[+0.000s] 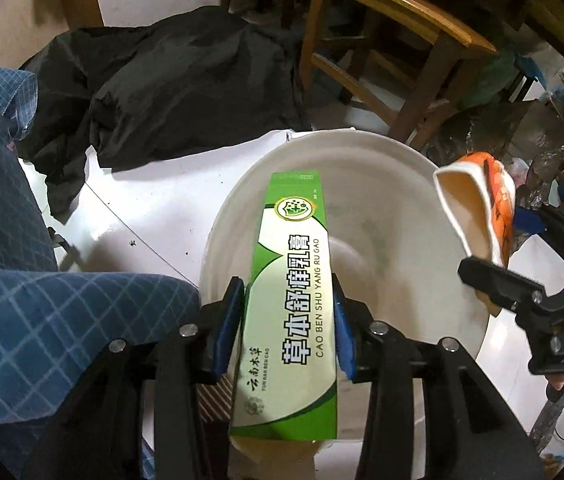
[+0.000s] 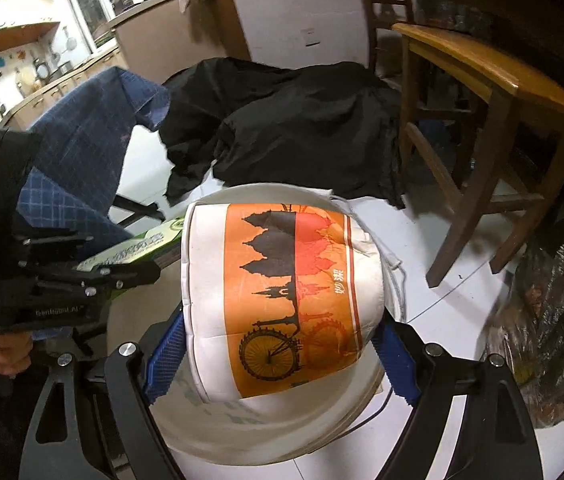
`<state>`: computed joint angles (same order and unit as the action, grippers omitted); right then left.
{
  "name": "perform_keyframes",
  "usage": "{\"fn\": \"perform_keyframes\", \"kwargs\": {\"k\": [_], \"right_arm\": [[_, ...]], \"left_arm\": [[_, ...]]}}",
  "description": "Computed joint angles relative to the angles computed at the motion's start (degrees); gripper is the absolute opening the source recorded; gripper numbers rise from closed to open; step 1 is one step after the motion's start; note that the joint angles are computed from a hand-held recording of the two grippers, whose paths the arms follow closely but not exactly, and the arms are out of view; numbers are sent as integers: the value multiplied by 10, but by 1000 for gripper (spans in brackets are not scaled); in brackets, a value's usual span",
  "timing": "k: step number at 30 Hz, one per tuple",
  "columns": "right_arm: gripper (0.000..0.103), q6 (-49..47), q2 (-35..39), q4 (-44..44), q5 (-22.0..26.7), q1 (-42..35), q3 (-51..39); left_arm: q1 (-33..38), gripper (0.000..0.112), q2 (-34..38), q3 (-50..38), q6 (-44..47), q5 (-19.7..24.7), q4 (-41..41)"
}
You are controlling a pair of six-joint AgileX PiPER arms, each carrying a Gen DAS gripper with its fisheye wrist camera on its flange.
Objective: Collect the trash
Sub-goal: 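Carry both items over the white bucket and open both grippers to drop them, then move both open grippers back over the table toward the trash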
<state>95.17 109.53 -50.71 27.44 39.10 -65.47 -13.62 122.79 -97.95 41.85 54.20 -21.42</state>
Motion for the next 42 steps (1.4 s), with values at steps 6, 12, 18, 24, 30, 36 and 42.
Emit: {"fn": "perform_keyframes", "kwargs": {"k": [6, 12, 18, 24, 30, 36, 42], "right_arm": [[86, -21, 9, 31, -55, -28, -1], [89, 89, -14, -51, -86, -36, 41], [88, 119, -20, -76, -85, -26, 52], [88, 124, -42, -80, -66, -14, 64], [88, 79, -66, -69, 99, 60, 9], [88, 3, -24, -86, 264, 140, -148], [88, -113, 34, -81, 280, 169, -331]], "left_arm": [[5, 43, 8, -10, 18, 14, -14], [10, 56, 6, -8, 20, 10, -25], [7, 56, -5, 6, 30, 0, -28], [19, 56, -30, 20, 58, 12, -56], [56, 56, -115, 86, 135, -1, -106], [146, 56, -211, 116, 222, 11, -181], [296, 58, -212, 4, 246, 90, -224]]}}
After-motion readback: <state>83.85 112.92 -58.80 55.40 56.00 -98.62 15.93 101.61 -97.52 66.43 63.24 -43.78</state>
